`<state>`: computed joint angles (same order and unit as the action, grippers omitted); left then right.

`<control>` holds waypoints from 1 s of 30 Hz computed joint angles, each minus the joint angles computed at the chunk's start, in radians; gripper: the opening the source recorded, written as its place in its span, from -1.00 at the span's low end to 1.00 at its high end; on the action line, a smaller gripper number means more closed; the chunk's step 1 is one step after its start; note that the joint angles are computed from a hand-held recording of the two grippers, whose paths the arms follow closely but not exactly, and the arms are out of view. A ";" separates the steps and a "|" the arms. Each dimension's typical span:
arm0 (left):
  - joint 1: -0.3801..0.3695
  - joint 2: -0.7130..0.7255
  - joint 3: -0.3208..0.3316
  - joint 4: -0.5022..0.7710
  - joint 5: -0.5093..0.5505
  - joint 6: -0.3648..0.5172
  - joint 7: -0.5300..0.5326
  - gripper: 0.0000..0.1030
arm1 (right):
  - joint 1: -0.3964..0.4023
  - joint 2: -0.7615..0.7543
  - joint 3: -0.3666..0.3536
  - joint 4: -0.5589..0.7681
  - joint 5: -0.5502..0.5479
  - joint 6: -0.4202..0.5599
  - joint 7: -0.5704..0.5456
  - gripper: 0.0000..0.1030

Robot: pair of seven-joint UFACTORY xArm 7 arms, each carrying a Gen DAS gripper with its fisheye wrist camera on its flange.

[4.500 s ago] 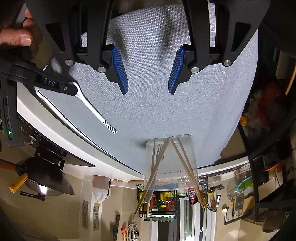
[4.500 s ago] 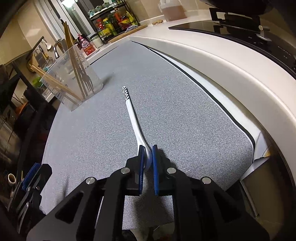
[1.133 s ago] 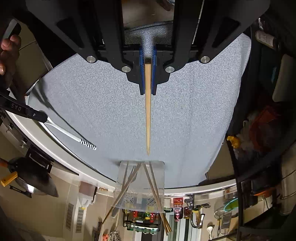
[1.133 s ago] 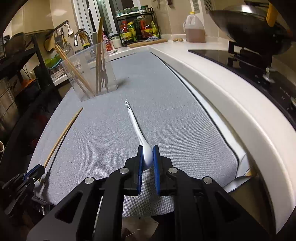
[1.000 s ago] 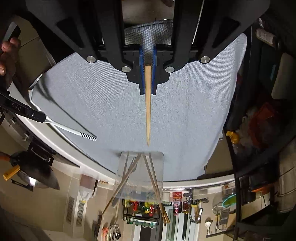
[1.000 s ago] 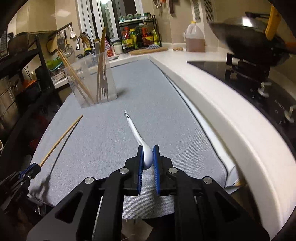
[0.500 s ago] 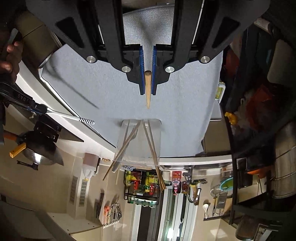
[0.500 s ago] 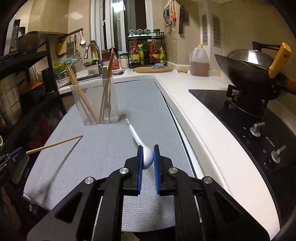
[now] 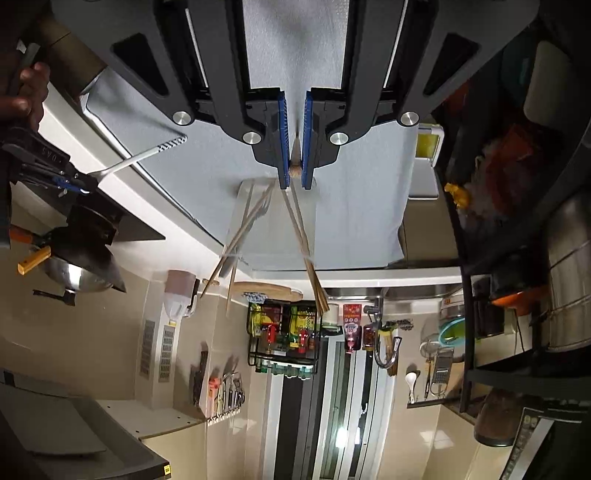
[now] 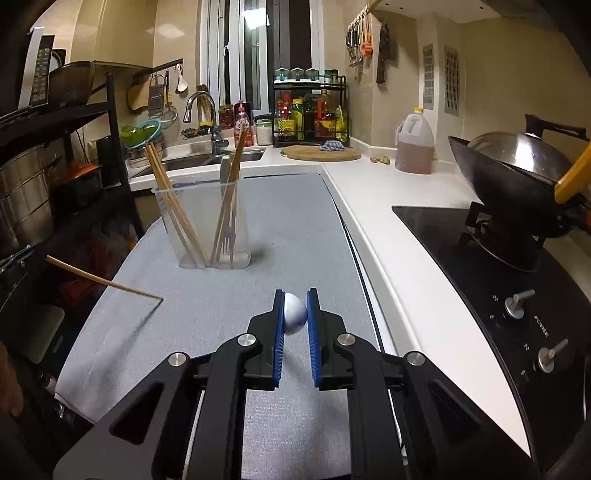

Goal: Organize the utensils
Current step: 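Lift the chopstick with the left tool while the right tool raises the spoon, then carry the chopstick and spoon over the clear container with both tools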

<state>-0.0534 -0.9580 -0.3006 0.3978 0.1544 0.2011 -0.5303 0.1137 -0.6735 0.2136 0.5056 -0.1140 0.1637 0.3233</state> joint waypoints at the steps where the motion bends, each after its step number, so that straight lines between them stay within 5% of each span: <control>1: 0.001 0.008 0.001 0.010 0.002 0.001 0.003 -0.88 | -0.004 0.009 0.002 0.016 -0.005 0.001 -0.004 -0.77; 8: -0.040 0.144 0.075 0.180 -0.009 0.059 0.096 -0.87 | 0.042 0.110 -0.025 0.192 -0.011 0.085 -0.085 -0.77; 19: -0.088 0.364 0.154 0.513 -0.083 0.252 0.219 -0.88 | 0.160 0.398 -0.080 0.704 0.113 0.442 -0.306 -0.77; 30: -0.070 0.636 0.169 0.934 -0.080 0.325 0.294 -0.88 | 0.190 0.743 -0.049 1.260 -0.003 0.567 -0.265 -0.77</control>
<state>-0.1231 -0.3220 -0.1315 1.3314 0.0744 0.5259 -0.2363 0.3035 0.0697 0.1647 1.7657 -0.1169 0.7308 0.0588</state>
